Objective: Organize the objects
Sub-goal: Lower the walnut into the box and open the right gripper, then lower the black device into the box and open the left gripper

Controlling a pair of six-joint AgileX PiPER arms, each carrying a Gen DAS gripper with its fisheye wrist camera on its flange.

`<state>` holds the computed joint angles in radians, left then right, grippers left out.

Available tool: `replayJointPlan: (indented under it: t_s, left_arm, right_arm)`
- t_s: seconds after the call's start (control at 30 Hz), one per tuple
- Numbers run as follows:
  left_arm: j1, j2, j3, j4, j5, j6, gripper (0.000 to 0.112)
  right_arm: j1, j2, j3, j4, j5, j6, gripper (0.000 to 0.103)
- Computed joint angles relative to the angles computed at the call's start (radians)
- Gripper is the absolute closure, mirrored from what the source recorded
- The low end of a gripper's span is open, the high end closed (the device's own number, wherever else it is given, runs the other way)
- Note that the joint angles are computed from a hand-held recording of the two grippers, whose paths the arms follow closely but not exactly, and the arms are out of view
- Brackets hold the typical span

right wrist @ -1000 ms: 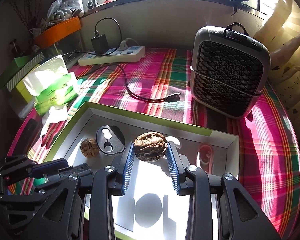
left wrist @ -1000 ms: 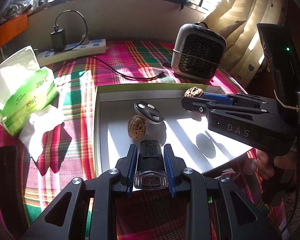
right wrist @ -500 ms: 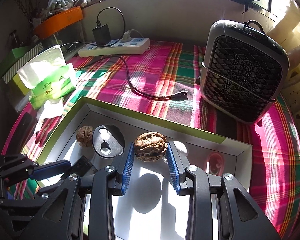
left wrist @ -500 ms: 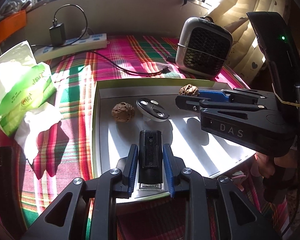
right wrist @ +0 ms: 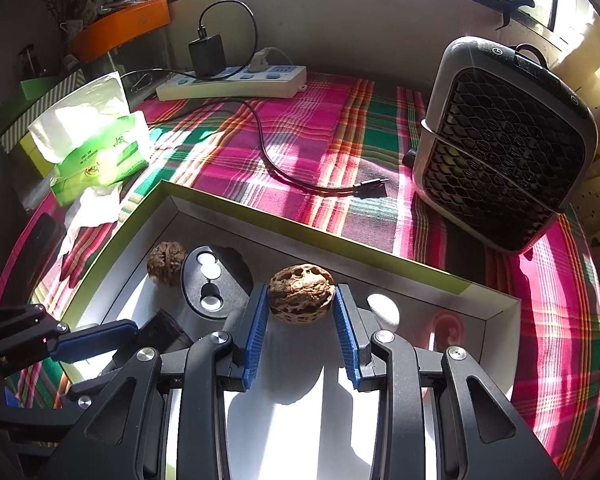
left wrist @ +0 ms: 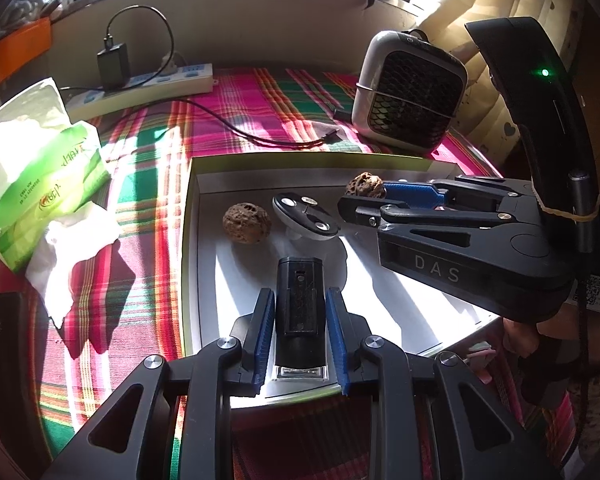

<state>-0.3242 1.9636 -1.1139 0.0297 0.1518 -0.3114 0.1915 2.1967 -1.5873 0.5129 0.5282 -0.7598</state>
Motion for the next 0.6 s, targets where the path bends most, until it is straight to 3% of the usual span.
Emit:
replayJointPlan:
  t_s: [0.6]
  left_arm:
    - [-0.004, 0.004, -0.010, 0.039, 0.009, -0.044, 0.083]
  right_arm:
    - [0.012, -0.001, 0.002, -0.061, -0.007, 0.054, 0.068]
